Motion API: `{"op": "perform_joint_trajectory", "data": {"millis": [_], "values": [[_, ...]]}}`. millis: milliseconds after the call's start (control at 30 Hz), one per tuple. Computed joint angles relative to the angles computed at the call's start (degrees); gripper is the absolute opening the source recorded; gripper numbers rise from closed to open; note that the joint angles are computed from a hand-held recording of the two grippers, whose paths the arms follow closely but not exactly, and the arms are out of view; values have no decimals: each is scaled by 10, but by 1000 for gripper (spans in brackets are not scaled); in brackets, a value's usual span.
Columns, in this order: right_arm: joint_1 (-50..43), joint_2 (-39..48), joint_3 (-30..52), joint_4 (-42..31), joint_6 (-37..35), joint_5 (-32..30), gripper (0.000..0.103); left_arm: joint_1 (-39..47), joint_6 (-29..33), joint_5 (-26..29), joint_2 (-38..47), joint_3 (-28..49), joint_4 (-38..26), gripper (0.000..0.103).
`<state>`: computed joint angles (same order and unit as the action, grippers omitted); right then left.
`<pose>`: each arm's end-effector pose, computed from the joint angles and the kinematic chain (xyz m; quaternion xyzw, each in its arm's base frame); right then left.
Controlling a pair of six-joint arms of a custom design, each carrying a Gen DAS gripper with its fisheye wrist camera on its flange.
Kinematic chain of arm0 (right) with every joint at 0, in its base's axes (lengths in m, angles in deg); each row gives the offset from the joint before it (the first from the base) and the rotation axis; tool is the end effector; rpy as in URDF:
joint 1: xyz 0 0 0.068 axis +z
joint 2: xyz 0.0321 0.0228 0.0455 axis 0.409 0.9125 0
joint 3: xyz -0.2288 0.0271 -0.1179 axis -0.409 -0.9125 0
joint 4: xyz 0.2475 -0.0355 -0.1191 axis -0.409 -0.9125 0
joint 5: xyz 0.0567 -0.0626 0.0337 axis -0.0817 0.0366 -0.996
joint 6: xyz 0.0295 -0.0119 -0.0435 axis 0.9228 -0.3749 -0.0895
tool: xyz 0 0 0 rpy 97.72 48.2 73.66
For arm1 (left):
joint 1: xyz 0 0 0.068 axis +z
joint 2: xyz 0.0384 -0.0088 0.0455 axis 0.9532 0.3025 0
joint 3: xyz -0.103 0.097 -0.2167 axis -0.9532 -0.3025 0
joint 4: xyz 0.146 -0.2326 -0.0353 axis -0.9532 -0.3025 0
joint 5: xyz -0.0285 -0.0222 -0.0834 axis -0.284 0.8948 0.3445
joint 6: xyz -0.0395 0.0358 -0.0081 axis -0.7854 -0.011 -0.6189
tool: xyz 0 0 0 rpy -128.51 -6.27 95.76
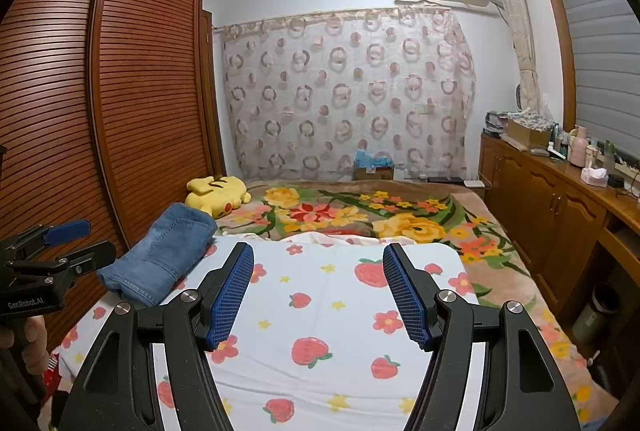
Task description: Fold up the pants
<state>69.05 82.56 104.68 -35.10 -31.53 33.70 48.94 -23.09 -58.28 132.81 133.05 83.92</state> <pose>0.1841 0.1570 0.2640 -0.0820 0.7910 0.0633 0.6030 0.2860 -0.1176 0.2695 0.0916 0.8413 -0.0618 0.5292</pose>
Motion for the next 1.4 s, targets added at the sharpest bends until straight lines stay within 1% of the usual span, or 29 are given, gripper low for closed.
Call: {"op": "perform_joint_trajectory", "data": {"millis": [600,1000,1400], "values": [[9,9,8,-2,4,9,69,6,1,7,0,5,-5,83],[-2,1,4,-5,-1,-4,69,9,1,10,0,8,-9,83],[-1,-2,4,-8,-2,-3,69,11,1,13,-1,10,-11,83]]}}
